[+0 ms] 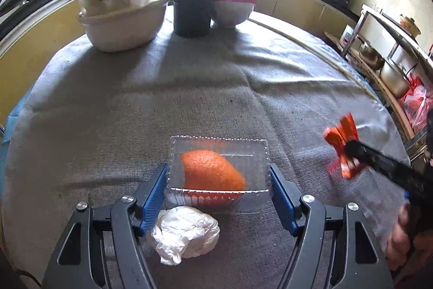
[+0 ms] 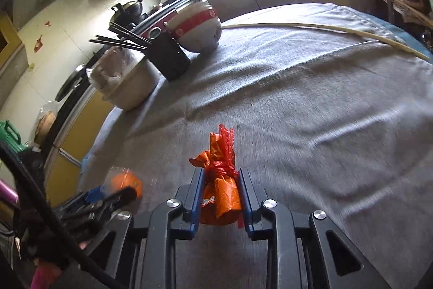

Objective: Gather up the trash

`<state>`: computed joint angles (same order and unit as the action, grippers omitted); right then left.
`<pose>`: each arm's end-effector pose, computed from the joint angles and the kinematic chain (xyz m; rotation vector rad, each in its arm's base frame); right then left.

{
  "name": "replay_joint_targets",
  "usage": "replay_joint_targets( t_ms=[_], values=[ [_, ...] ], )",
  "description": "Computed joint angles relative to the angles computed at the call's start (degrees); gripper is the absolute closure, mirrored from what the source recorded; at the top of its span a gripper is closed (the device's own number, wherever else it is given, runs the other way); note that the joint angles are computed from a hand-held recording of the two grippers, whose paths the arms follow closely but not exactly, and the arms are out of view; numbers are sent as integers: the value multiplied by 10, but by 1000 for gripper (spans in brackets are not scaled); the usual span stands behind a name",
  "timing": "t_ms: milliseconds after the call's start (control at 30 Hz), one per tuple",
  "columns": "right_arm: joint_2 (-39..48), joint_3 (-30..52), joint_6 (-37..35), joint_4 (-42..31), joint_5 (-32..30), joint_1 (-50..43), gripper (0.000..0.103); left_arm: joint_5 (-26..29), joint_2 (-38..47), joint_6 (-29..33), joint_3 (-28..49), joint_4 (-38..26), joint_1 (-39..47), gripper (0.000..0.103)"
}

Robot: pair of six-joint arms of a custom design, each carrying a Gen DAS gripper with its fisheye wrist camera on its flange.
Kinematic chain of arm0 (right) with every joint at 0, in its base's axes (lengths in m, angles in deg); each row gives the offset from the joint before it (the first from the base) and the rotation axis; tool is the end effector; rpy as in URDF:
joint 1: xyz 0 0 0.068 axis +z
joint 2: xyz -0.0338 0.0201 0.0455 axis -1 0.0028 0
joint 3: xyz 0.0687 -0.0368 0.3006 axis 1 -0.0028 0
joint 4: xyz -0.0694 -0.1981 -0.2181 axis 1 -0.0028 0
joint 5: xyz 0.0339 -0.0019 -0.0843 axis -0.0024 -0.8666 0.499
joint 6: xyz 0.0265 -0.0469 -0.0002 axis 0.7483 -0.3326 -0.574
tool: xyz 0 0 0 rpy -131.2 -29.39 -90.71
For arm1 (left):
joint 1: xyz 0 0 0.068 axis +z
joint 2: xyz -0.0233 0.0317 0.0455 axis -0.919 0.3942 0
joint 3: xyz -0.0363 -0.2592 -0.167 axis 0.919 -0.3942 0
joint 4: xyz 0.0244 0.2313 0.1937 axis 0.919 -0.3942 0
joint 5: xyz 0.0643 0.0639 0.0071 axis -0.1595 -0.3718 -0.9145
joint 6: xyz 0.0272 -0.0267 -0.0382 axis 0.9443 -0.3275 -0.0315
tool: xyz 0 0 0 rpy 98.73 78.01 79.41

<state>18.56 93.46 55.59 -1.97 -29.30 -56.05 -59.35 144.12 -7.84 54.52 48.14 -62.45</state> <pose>0.2668 0.1645 0.0832 0.6151 2.2829 0.3753 0.3663 0.0120 0.0796 0.6524 2.4952 -0.4196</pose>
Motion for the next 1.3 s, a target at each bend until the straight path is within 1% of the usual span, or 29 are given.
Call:
replay_joint_targets(
  t_ms=[67,200,267,367,467,533,633,733,800,900,1067,1300],
  values=[
    [-24,-12,9,-16,26,26,76,9,-25,5,-17,3,7,30],
    [-81,-45,53,-40,70,84,76,34,-93,23,-55,2,26,30],
    [-110,-57,81,-63,98,120,76,57,-131,38,-72,-20,44,30],
    [-149,-74,132,-91,137,177,76,88,-195,78,-108,-57,74,30],
    [-174,-77,188,-143,179,236,76,123,-249,138,-141,-110,122,30],
    [-183,-73,235,-187,209,280,76,144,-270,197,-153,-162,166,30],
    [-182,-63,314,-250,243,343,76,158,-280,276,-164,-226,225,30],
    [-174,-52,391,-301,266,399,76,160,-284,355,-175,-274,284,30],
    [-167,-42,440,-336,278,432,76,159,-285,394,-179,-302,313,30],
    [-157,-20,509,-404,296,478,76,155,-295,436,-186,-339,341,30],
    [-145,13,613,-503,316,543,76,164,-341,507,-211,-383,381,30],
    [-123,40,728,-585,326,608,76,162,-398,605,-239,-460,433,30]
  ],
)
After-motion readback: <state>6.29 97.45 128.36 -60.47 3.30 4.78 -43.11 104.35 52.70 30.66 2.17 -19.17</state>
